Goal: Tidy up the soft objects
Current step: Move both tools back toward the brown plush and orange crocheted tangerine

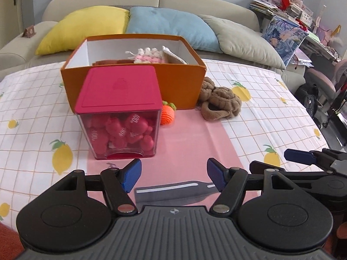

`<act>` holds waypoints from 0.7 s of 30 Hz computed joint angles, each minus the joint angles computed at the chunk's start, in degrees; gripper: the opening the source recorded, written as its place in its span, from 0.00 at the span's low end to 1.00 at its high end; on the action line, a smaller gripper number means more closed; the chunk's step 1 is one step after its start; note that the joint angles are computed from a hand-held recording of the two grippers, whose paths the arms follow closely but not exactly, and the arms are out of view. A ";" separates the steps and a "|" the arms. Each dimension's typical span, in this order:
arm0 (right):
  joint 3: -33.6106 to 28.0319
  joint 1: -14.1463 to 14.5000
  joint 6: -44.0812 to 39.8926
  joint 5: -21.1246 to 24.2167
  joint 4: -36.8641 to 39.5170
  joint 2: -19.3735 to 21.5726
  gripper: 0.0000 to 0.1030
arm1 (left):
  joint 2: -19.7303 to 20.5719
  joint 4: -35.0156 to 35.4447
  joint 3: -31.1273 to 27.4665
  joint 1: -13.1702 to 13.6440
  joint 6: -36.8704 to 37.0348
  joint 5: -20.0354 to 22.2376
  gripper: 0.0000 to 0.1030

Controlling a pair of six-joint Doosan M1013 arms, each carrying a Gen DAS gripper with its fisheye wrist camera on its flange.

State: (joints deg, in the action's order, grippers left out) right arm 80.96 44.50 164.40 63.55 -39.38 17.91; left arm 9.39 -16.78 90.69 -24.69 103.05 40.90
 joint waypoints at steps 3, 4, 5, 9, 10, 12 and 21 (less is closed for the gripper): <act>-0.06 -0.21 0.34 0.65 -0.22 0.18 0.72 | 0.25 -1.36 -0.21 -0.19 2.69 0.22 0.72; -0.04 -0.41 0.38 0.65 0.21 0.19 0.72 | 0.35 -2.59 -0.34 -0.16 4.22 0.37 0.72; 0.12 -0.74 0.43 0.23 1.04 0.10 0.72 | 0.46 -3.78 -0.43 -0.20 5.78 0.43 0.72; 1.43 -2.16 2.60 -2.00 4.05 -0.70 0.72 | 0.77 -4.49 -0.84 -1.18 11.12 -0.98 0.69; 1.99 -2.54 3.47 -3.06 4.62 -1.06 0.72 | 0.98 -3.09 -1.16 -1.65 11.97 -1.25 0.66; 2.75 -3.10 5.10 -4.33 4.90 -1.52 0.72 | 1.60 0.92 -2.11 -2.76 13.24 -1.54 0.58; 4.29 -5.02 6.93 -7.35 5.20 -2.02 0.72 | 5.70 21.66 -6.65 -7.17 15.49 -2.62 0.58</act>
State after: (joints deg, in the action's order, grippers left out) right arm 85.26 39.48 171.33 56.20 -34.18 15.88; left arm 15.09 4.88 84.05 -31.86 118.54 38.28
